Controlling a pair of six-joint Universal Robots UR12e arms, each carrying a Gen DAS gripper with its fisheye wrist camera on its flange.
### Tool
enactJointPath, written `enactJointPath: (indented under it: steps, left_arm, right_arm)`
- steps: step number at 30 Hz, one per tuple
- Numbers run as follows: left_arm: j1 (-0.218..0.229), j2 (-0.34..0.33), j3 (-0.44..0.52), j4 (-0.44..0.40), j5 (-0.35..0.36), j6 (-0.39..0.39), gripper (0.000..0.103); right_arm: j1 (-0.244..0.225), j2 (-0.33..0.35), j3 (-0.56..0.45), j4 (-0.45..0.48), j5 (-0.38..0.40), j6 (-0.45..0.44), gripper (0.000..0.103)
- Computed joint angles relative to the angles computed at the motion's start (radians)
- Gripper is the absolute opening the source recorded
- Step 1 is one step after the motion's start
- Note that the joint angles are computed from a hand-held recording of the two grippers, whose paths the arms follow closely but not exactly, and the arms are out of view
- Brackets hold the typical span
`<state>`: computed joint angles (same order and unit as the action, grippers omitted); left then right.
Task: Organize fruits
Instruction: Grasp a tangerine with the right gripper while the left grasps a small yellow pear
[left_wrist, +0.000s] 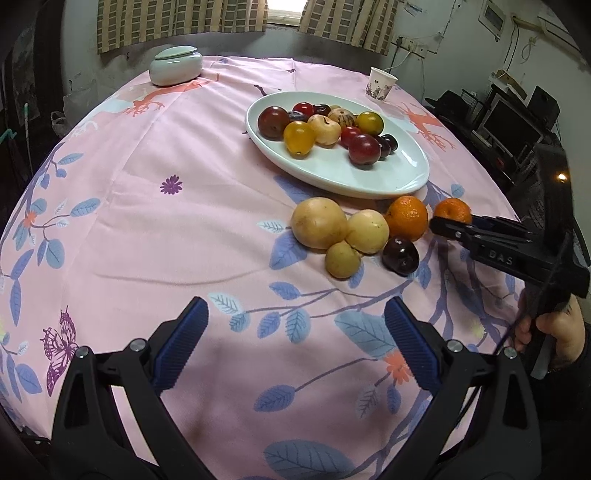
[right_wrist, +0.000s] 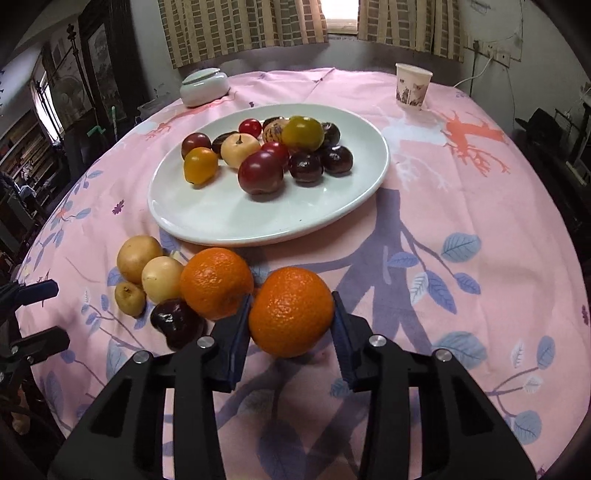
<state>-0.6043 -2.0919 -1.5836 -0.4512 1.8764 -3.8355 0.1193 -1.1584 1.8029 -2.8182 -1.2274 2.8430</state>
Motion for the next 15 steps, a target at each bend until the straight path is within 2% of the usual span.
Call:
enactJointPath:
  steps: [3,8,10,12,15]
  left_arm:
    - [0.000,-0.013,0.018,-0.005,0.025,0.000,0.098]
    - [0.012,-0.047,0.066,-0.054,-0.009,-0.003,0.097]
    - [0.013,-0.062,0.085,-0.073,-0.014,-0.005,0.088]
    - [0.015,-0.078,0.108,-0.104,-0.033,0.003,0.058]
    - [0.010,-0.095,0.129,-0.106,-0.021,0.023,0.056]
  right_arm:
    - [-0.017,-0.044,0.054,-0.054,0.026,0.008,0.041]
    - [-0.052,-0.083,0.102,-0.032,0.106,0.030,0.042]
    - [-0.061,-0.091,0.115,-0.037,0.109,0.041,0.042]
    - [-0.068,-0.095,0.122,-0.040,0.117,0.055,0.042]
    - [-0.079,-0.099,0.129,-0.045,0.142,0.069,0.042]
